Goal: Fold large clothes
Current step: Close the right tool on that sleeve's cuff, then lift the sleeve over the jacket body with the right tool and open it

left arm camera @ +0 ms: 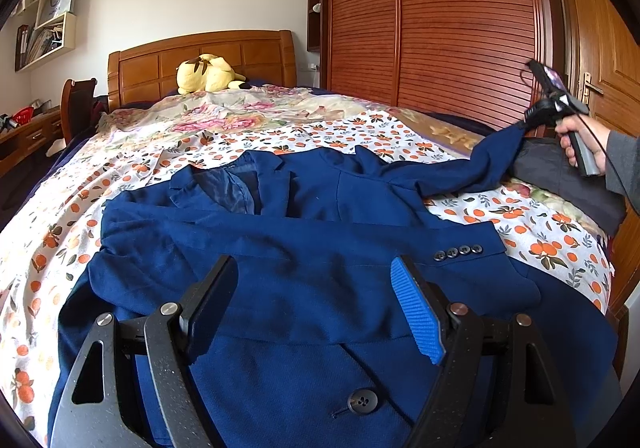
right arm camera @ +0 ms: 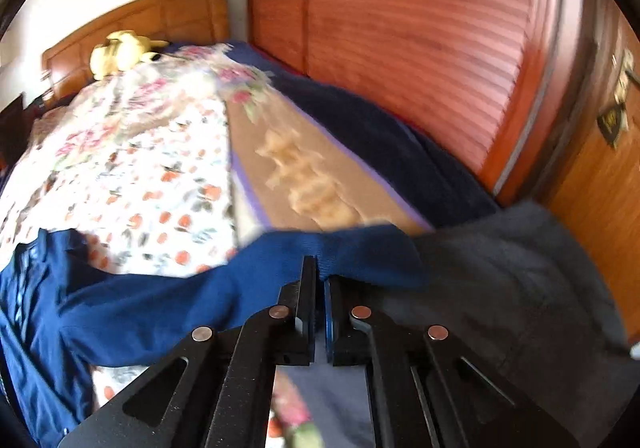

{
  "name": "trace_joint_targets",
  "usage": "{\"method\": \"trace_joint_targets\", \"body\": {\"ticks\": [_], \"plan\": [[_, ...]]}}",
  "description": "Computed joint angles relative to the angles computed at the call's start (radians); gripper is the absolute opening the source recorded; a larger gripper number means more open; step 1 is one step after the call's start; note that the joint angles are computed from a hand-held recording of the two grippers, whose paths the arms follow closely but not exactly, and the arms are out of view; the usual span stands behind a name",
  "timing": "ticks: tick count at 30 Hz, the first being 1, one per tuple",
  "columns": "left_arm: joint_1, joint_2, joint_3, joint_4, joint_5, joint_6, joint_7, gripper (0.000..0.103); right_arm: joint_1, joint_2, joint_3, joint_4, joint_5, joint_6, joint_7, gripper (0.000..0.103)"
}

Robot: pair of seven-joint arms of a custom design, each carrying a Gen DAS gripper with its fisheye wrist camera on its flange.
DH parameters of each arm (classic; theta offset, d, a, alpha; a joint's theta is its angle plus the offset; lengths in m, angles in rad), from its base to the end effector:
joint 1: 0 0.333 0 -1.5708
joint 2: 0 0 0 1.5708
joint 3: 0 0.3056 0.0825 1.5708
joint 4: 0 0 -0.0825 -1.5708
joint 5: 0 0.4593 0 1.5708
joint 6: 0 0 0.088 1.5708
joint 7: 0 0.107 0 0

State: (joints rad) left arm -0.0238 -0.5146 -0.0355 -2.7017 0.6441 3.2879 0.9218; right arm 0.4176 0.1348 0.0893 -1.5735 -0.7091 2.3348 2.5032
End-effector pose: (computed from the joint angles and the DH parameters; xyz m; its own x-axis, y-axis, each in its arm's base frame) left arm 0.4631 -0.0892 0.4535 -0.1264 -0.9914 0.0333 -0.4785 0.0315 -0.8775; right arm 0.6396 0.3385 0.6126 -0.1116 -0.9931 0.0361 -0.6424 0.0444 -0.7651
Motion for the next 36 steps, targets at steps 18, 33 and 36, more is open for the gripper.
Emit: {"method": "trace_joint_targets", "body": {"ticks": [18, 33, 36], "plan": [[-0.035, -0.28, 0.106, -0.155, -0.04, -0.096, 0.098, 0.08, 0.268, 0.112, 0.056, 0.343, -0.251, 0.072, -0.141, 0.001], [0.028, -0.445, 0.106, -0.247, -0.113, -0.157, 0.183, 0.08, 0.314, 0.014, 0.12, 0.124, 0.018, 0.292, -0.406, 0.001], [0.043, -0.455, 0.099, -0.254, -0.122, -0.161, 0.19, 0.08, 0.289, -0.024, 0.142, 0.028, 0.109, 0.313, -0.482, 0.001]]}}
